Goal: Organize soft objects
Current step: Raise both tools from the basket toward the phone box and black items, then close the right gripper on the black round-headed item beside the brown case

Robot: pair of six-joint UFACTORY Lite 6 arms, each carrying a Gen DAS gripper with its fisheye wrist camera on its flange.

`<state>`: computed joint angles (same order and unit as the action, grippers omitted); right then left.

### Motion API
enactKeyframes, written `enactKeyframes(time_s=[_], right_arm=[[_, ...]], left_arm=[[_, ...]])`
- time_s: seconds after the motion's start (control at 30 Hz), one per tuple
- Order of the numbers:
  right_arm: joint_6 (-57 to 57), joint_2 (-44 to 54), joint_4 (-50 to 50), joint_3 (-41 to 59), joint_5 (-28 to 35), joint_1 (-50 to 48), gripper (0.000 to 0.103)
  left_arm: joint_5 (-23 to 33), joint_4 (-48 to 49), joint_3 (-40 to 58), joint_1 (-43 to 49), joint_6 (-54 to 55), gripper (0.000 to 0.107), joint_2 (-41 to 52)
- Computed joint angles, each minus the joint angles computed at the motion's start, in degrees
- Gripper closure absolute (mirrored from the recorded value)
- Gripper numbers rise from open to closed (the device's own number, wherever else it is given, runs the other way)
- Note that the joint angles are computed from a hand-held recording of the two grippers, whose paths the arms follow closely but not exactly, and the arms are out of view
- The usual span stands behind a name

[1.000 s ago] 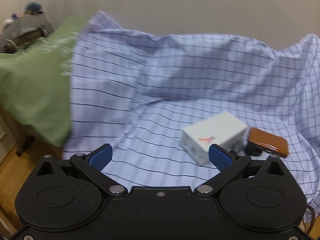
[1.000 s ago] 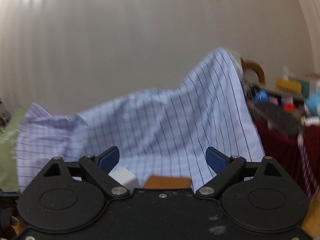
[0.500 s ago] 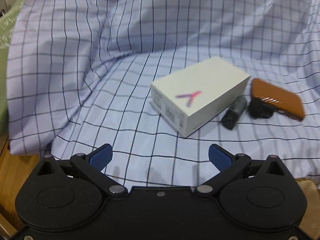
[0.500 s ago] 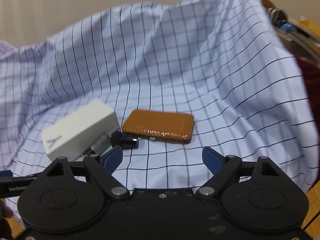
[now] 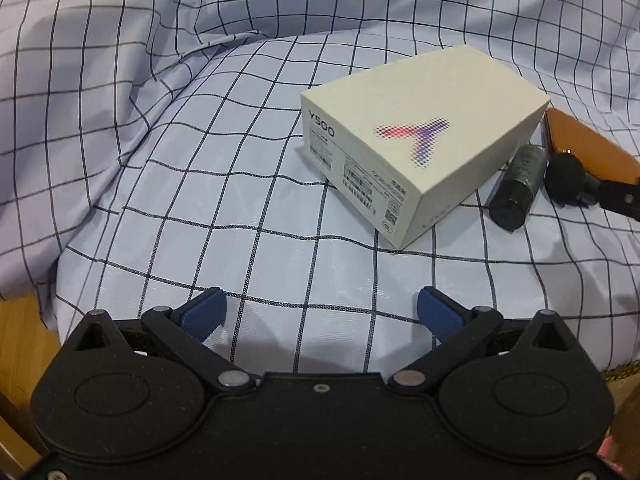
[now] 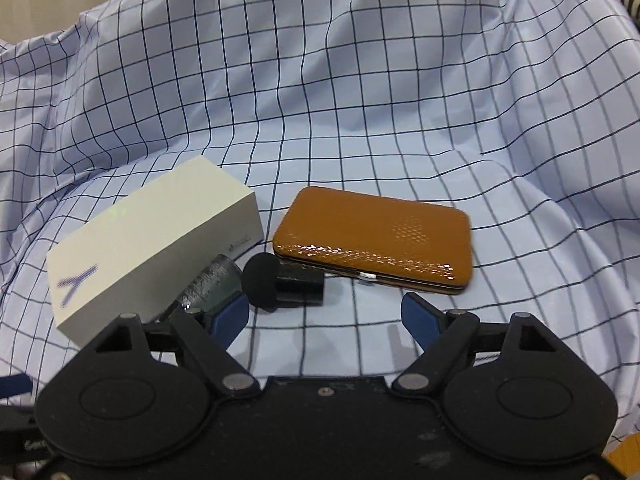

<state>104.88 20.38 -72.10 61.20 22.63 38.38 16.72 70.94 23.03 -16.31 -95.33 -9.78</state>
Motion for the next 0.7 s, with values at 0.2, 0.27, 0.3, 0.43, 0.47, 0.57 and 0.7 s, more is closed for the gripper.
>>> enactKeyframes(time_s=[0.2,0.27,0.3,0.43,0.47,0.57,0.7], right_arm=[[-1.5,5.6,1.8,5.4,-0.9,-0.7,0.022],[-2.1,7.1,2.2,6.7,-1.0,-0.8,0.022],[-2.5,8.1,2.6,7.5,-0.9,-0.8,0.023],[-2.3,10.6,2.4,9.4,-1.4,-1.2,0.025],[-1.7,11.1,1.8,9.7,-1.5,-1.3,0.025],[-0.4,12.1,0.2,10.6,-1.4,-1.3,0.026],[0.0,14.4,-0.8,12.3,-1.2,-1.0,0.033]], left_arm=[[-2.4,-3.5,0.6,2.1,4.6,0.006,1.0],[-1.6,-1.6,0.5,1.1,2.2,0.006,1.3],[-1.5,-0.5,0.3,1.0,1.0,0.006,1.3],[-3.7,2.0,0.2,3.1,0.1,0.006,1.7],[-4.0,2.8,0.2,3.4,-0.5,0.006,1.8],[-3.6,4.4,-0.1,2.9,-2.4,0.006,1.8],[-3.4,5.0,-0.4,2.5,-3.5,0.006,1.4]])
